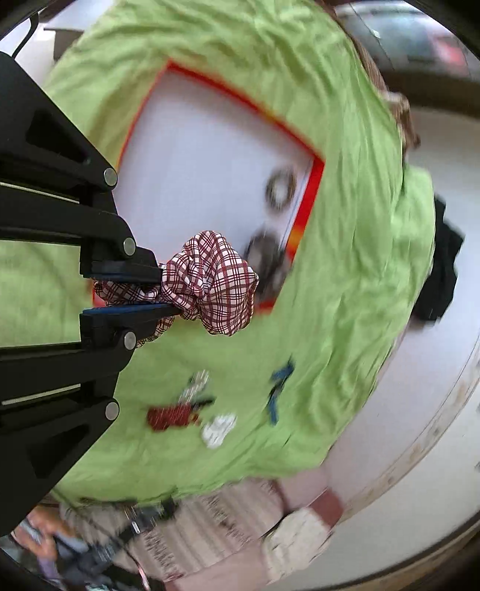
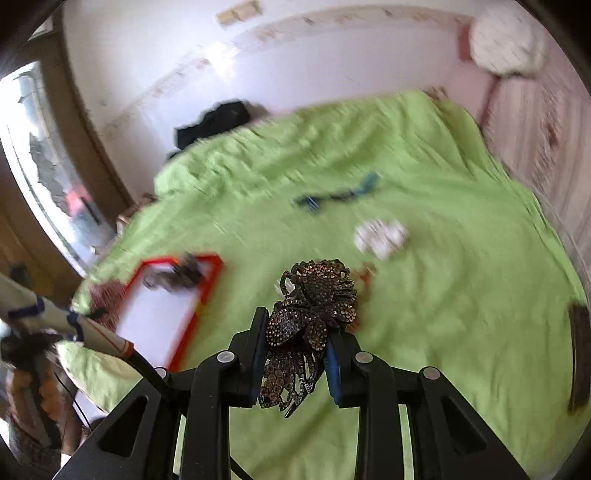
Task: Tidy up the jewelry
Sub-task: 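Carry the clip and plaid scrunchie into the tray and open both tools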
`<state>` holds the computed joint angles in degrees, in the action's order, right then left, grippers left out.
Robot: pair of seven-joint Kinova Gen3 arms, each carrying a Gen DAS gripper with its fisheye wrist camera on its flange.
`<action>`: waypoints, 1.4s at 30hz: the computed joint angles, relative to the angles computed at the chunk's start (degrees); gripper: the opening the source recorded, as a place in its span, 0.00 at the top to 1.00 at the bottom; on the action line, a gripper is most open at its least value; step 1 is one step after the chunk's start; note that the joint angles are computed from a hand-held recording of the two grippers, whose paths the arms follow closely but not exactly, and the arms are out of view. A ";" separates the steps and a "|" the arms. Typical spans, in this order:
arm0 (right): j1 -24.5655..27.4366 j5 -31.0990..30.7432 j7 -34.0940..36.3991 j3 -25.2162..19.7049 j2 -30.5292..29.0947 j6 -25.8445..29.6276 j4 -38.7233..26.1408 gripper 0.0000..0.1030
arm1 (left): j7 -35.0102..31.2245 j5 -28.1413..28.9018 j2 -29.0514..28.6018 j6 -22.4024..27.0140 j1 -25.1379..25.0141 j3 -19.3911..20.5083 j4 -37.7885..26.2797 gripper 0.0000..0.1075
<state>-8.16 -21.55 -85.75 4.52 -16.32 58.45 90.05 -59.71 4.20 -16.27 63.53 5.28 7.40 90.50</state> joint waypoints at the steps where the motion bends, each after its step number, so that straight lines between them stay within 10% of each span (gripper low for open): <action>1: -0.49 -0.21 -0.15 -0.57 0.82 0.09 -1.59 0.71 | -0.41 -0.58 -0.34 0.72 -0.66 -1.13 0.31 0.91; 12: -11.48 3.07 -6.75 -14.27 17.43 0.08 -14.47 0.71 | -9.28 0.54 6.02 2.61 -7.69 -9.37 1.45 0.91; 25: -21.95 5.43 -9.91 -17.76 31.50 -0.55 -20.40 0.71 | -16.16 3.06 12.41 0.11 -12.79 -10.96 2.32 0.86; 36: -25.16 8.77 -10.36 -17.88 30.74 -4.24 -18.10 0.53 | -14.59 2.31 5.60 1.05 -13.50 -10.67 2.75 0.57; 42: -19.54 4.19 -6.97 -16.72 18.11 -9.28 -4.84 0.34 | -7.45 -5.11 1.17 4.25 -12.86 -5.72 0.81 0.49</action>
<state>-27.70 -17.37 -92.72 -12.20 1.79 49.17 85.21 -67.16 -0.91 -15.11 67.78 -7.58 1.68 91.31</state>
